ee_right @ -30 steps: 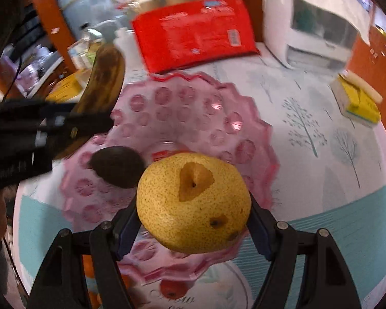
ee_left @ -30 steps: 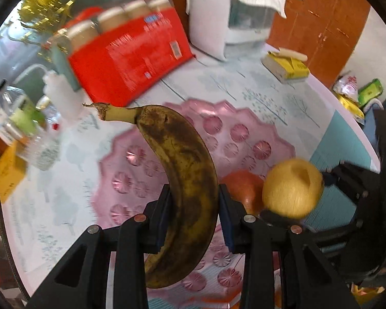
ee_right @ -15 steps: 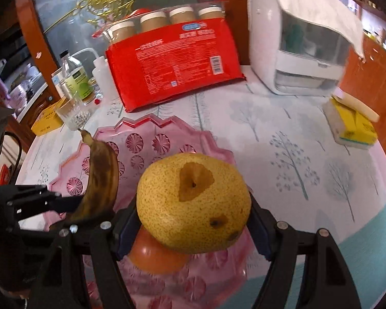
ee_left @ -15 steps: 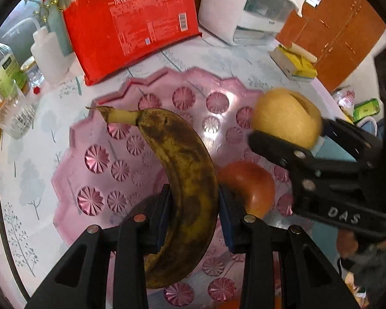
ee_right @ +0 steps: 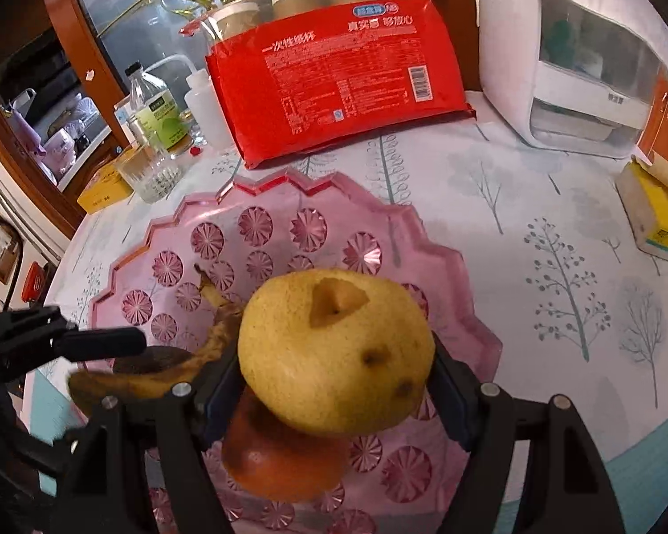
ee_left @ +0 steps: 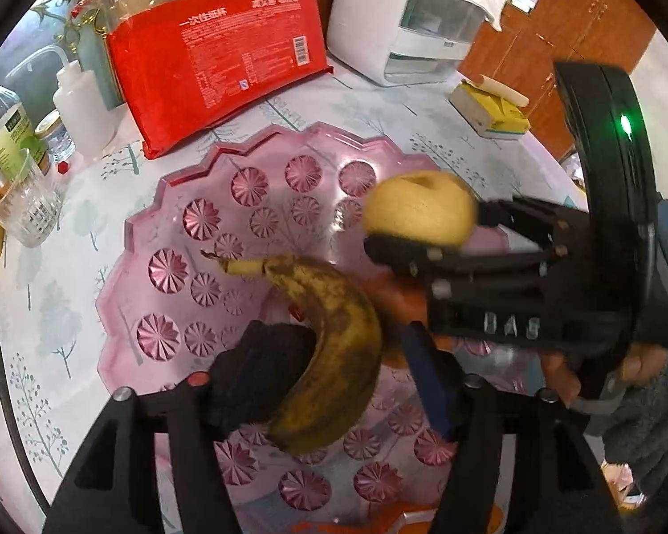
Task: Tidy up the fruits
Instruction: 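Open the right tool releasing the pear while the left tool releases the banana into the bowl, then withdraw both tools from the bowl toward the remaining fruit plate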
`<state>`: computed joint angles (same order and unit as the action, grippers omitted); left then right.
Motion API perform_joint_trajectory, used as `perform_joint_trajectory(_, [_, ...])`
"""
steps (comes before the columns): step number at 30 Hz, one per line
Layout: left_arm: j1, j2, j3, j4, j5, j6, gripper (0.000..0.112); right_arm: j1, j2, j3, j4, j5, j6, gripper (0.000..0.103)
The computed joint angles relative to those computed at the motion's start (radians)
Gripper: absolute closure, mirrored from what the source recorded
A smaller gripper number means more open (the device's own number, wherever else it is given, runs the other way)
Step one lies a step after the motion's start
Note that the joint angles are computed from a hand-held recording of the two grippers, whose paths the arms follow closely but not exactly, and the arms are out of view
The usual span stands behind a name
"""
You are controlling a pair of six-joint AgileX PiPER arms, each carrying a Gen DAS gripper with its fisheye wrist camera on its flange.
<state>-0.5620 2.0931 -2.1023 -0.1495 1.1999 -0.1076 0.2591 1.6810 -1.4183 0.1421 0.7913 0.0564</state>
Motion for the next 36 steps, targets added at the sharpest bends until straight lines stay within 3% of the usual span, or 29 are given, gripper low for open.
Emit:
perform_joint_trajectory(6, [-0.036, -0.067, 0.082, 0.041, -0.03, -0.031, 0.047, -0.001, -0.032, -0.003, 0.02, -0.005, -0.025, 0.027])
perform_joint_trajectory(11, [-0.056, -0.122, 0.125, 0.072, -0.042, -0.078, 0.046, 0.063, -0.069, 0.006, -0.081, 0.005, 0.039, 0.027])
perform_joint_trajectory(21, [-0.127, -0.279, 0.265, 0.189, -0.06, -0.219, 0.043, 0.136, -0.162, 0.05, -0.213, 0.112, 0.195, 0.027])
perform_joint_trajectory(32, [-0.28, -0.496, 0.495, 0.37, -0.085, -0.551, 0.041, 0.197, -0.389, 0.198, -0.26, 0.177, 0.315, 0.027])
perform_joint_trajectory(36, [-0.364, -0.544, 0.533, 0.473, -0.044, -0.697, 0.041, 0.237, -0.465, 0.243, -0.299, 0.215, 0.39, 0.027])
